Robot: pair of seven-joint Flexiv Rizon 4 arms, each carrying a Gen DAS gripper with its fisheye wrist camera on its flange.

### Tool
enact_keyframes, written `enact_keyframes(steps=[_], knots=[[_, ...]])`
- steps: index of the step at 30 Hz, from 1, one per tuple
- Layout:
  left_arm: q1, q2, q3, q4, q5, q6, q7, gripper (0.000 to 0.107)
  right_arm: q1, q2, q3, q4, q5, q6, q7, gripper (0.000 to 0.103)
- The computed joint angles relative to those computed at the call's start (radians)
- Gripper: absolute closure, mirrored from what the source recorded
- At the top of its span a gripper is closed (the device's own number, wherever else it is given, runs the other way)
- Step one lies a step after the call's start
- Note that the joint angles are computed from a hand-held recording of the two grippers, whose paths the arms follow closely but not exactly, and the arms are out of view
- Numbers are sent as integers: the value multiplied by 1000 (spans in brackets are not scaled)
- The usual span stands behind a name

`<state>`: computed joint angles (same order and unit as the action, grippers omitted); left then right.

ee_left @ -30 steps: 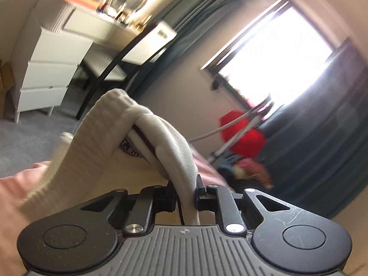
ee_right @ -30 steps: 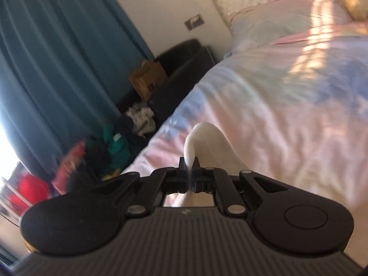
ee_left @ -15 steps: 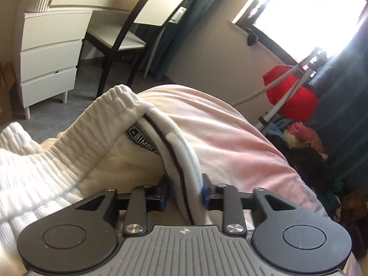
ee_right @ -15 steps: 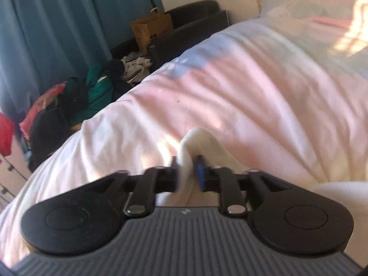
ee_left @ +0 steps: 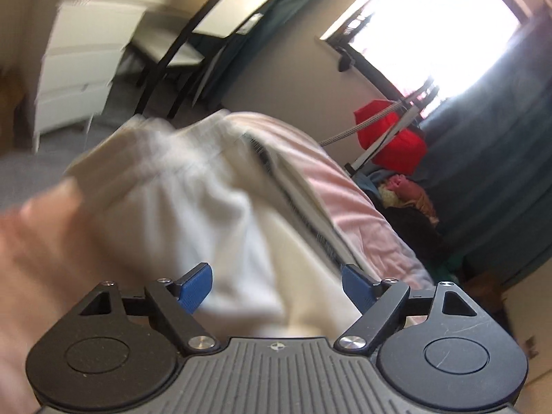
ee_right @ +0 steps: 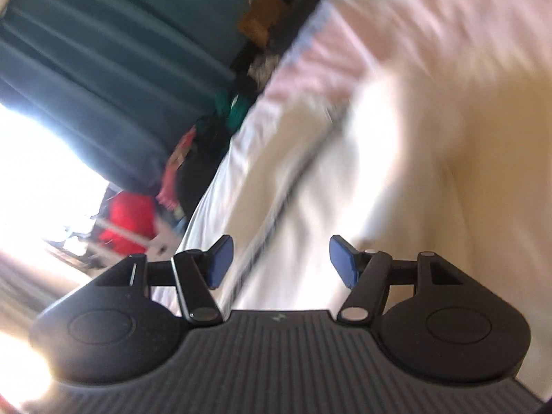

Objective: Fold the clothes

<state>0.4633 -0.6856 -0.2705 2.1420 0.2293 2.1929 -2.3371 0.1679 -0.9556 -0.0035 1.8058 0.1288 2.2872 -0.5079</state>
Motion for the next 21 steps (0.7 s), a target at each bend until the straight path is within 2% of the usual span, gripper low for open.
enact_keyframes(steps=[2,4,6,7,10,12,13,15,17,18,20,21], knots=[[-1,13,8,50,-15,19,-31,21,-50,16,62,65,-44,7,41,38],[-33,38,29,81,-67,-18,-26,21,-173,16,162,89,-173,-25,141,38],[7,21,-6,75,-39,-41,-60,21,-243,-12,208,90,-245,-5,222,39],[25,6,-22,67,-32,-45,-74,22,-254,-28,213,84,-253,17,251,39],[-24,-36,26,42,-108,3,-104,24,-258,-85,196,30,-284,75,304,39],[-112,-42,100,30,-227,3,-118,29,-232,-119,156,-24,-290,93,312,39],[-158,-44,141,23,-281,12,-114,30,-205,-130,128,-49,-261,95,310,44],[-248,-54,215,6,-393,32,-96,33,-153,-153,80,-98,-177,101,303,45],[-311,-61,267,-10,-486,33,-63,59,-120,-177,51,-142,-106,99,303,50],[-324,-61,278,-16,-519,24,-37,67,-103,-180,34,-156,-77,81,298,60],[-293,-51,266,-26,-497,8,-25,90,-58,-184,-12,-180,-23,42,261,73],[-279,-43,260,-27,-484,-3,-13,91,-35,-187,-35,-192,6,23,237,84]])
